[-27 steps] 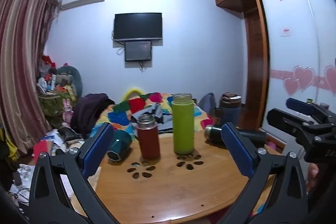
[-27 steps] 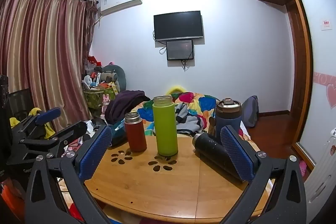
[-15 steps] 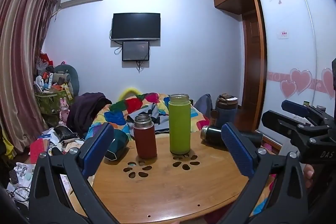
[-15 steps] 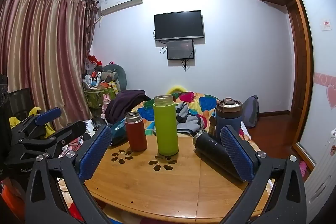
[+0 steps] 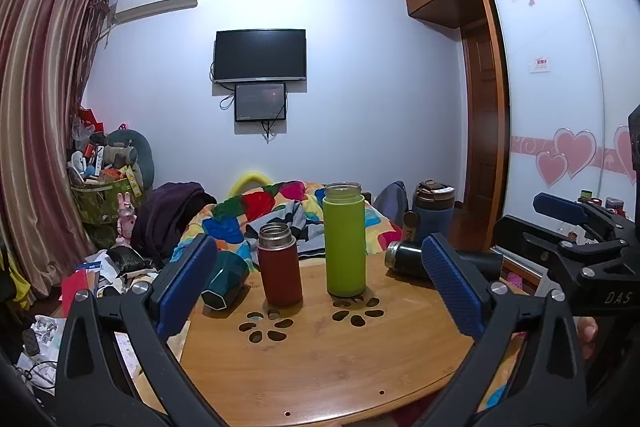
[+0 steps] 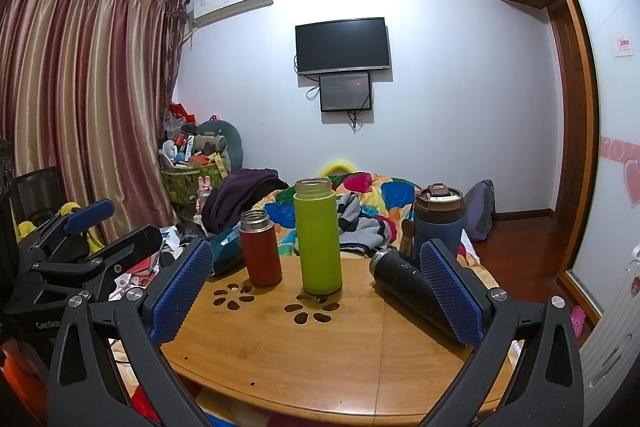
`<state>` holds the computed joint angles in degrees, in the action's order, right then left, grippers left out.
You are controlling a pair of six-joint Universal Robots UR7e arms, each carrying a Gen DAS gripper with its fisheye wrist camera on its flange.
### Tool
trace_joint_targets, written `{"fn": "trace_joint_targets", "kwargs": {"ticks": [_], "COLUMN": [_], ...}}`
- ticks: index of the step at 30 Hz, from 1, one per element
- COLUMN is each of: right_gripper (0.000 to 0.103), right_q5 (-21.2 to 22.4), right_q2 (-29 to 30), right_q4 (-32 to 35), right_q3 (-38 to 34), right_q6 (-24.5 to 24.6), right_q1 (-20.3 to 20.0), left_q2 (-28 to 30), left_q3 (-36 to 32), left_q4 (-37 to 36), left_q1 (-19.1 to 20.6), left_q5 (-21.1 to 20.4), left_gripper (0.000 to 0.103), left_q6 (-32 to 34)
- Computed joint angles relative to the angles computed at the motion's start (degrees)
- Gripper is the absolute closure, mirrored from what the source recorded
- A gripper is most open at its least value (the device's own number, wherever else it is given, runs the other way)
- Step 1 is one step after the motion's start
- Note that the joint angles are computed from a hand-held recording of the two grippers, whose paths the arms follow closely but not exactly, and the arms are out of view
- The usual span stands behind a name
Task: Flip cup upside down
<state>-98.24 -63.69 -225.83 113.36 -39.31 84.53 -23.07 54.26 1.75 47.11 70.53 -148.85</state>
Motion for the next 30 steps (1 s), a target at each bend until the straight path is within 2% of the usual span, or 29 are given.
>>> {"fn": "trace_joint_targets", "kwargs": {"ticks": [30], "right_gripper": [0.000], "right_q5": [0.69], "right_q2": [0.56], "right_q4": [0.64], "right_q3": [-0.27], "right_q6": [-0.10], "right_q1": [-0.64], "left_q2": [0.76], "left_q3": [-1.72], "left_q4": [2.09], "left_q1": [0.43], "left_q5": [0.03], "left_gripper": [0.000], "left_q6": [-1.09]}}
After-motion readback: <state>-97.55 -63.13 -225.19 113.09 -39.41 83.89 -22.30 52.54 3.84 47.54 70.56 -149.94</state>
